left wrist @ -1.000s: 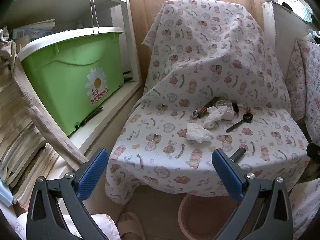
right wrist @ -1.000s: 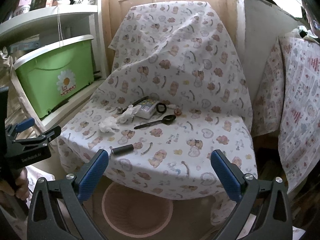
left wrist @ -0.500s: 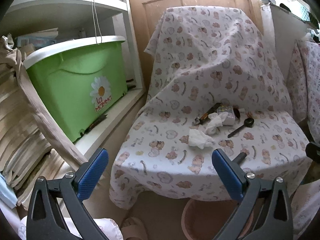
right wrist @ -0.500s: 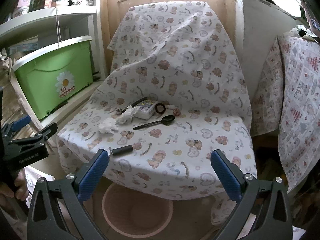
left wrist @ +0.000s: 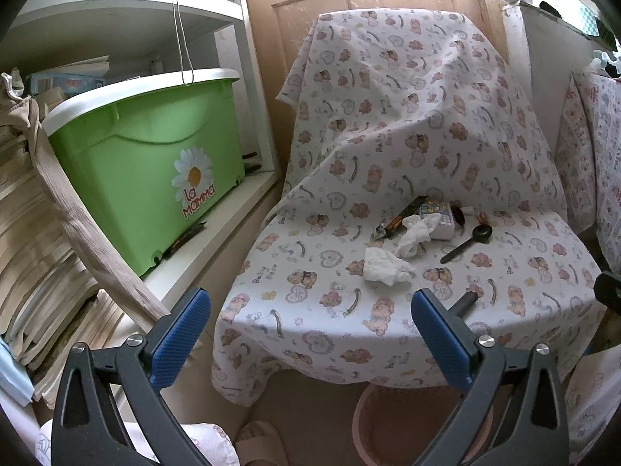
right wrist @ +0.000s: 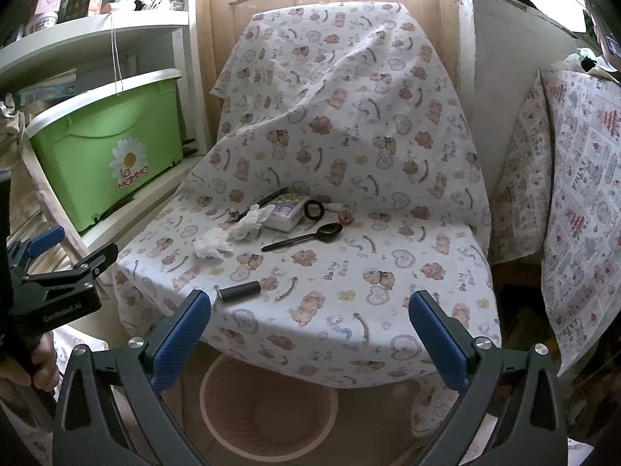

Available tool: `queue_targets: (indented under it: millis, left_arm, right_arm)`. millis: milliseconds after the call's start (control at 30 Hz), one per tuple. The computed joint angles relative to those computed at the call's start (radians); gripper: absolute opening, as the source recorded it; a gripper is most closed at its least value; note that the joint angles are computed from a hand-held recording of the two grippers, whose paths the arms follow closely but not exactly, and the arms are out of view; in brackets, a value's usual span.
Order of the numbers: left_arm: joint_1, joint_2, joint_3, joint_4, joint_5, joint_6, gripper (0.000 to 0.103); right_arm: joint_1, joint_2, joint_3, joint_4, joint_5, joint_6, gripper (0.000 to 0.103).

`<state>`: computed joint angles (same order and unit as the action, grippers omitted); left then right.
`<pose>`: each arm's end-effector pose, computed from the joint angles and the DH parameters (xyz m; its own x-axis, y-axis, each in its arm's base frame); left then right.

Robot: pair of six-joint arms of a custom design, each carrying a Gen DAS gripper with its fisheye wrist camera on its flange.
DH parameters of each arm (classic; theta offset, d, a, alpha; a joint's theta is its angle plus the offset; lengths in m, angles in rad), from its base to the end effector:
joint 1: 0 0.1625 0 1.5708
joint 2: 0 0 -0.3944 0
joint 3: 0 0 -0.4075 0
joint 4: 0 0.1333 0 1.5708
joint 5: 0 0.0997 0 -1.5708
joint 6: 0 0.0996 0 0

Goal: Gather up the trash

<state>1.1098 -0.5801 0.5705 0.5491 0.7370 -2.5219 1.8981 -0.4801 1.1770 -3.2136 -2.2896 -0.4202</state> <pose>-0.1453 -0.7581 0.2627 -0.5873 0.0474 -0.8080 0.6997 0.5314 -0.4775 0.3153 -0.7182 0.1201 -0.7307 0.0148 0.6826 -0.5325 0.6134 -0.5833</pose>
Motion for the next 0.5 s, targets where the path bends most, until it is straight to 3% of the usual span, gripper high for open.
queue_targets:
  millis: [333, 500]
  left_arm:
    - [0.002, 0.002, -0.001, 0.007, 0.000, -0.006, 0.102]
    - [0.002, 0.002, 0.007, -0.006, -0.009, 0.007, 0.102]
  right_arm:
    - [0.004, 0.020, -0.024, -0.014, -0.028, -0.011, 0.103]
    - [0.004, 0.028, -0.046, 0.009, -0.034, 0.023, 0.103]
